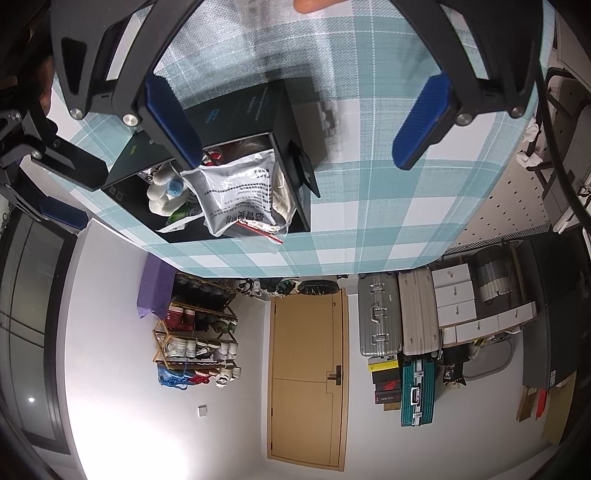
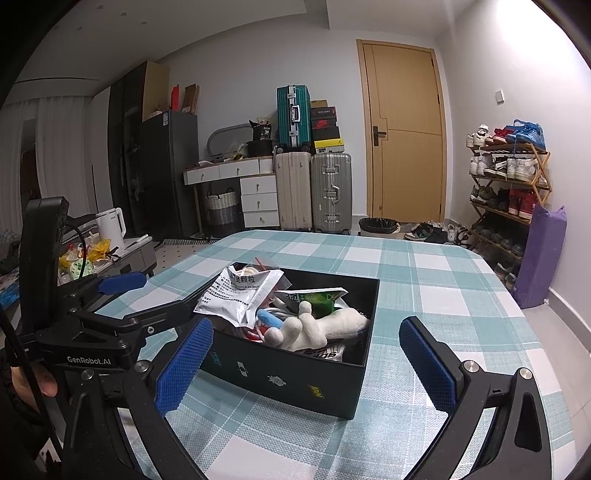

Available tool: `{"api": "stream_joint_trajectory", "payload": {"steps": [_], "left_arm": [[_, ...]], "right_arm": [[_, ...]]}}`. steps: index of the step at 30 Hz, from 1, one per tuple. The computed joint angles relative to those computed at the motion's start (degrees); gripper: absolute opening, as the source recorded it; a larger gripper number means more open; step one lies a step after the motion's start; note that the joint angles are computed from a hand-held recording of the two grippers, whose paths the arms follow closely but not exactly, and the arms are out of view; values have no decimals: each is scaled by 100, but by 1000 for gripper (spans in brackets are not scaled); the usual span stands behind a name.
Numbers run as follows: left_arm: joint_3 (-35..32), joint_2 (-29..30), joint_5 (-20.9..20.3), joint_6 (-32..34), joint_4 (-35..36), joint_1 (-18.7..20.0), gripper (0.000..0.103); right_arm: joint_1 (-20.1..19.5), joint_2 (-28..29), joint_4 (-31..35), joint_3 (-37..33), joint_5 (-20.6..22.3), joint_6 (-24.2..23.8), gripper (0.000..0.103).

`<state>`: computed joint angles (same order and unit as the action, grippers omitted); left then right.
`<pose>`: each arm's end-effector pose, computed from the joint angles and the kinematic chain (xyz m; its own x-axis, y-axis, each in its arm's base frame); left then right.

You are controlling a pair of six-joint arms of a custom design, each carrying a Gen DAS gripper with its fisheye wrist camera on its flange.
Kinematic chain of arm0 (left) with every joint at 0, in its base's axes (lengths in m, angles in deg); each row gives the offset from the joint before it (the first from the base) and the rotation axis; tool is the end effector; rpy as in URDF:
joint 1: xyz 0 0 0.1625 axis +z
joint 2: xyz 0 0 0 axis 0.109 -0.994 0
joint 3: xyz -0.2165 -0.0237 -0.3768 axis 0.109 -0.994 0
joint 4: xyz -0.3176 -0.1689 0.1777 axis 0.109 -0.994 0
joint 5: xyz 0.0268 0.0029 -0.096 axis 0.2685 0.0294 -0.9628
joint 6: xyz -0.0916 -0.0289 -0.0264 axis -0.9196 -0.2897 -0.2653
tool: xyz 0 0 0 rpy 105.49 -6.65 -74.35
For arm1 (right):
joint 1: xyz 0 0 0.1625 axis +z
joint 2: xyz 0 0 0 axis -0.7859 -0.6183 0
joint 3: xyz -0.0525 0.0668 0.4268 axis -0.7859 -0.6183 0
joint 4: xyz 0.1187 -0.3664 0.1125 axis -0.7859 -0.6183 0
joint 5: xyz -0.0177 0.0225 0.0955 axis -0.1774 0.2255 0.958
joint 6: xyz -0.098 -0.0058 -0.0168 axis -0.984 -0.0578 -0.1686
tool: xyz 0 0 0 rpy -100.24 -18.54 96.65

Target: Organize soft objects

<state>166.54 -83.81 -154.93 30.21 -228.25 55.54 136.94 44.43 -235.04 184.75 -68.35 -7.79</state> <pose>-0.2178 -0.7400 0.0192 -0.5658 0.6435 -0.5156 0.8210 0.3815 -0.4247 0.0553 -0.6310 0.1406 -0.7315 0.1271 0.6699 -0.5980 0.3523 -0.7199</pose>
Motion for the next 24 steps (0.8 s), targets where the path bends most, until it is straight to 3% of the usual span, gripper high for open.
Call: {"api": "stream_joint_trajectory", "payload": {"steps": [24], "left_arm": [[-19, 11, -18, 6, 16, 10, 103]], "right_arm": [[12, 16, -80, -22, -6, -70, 103]]}}
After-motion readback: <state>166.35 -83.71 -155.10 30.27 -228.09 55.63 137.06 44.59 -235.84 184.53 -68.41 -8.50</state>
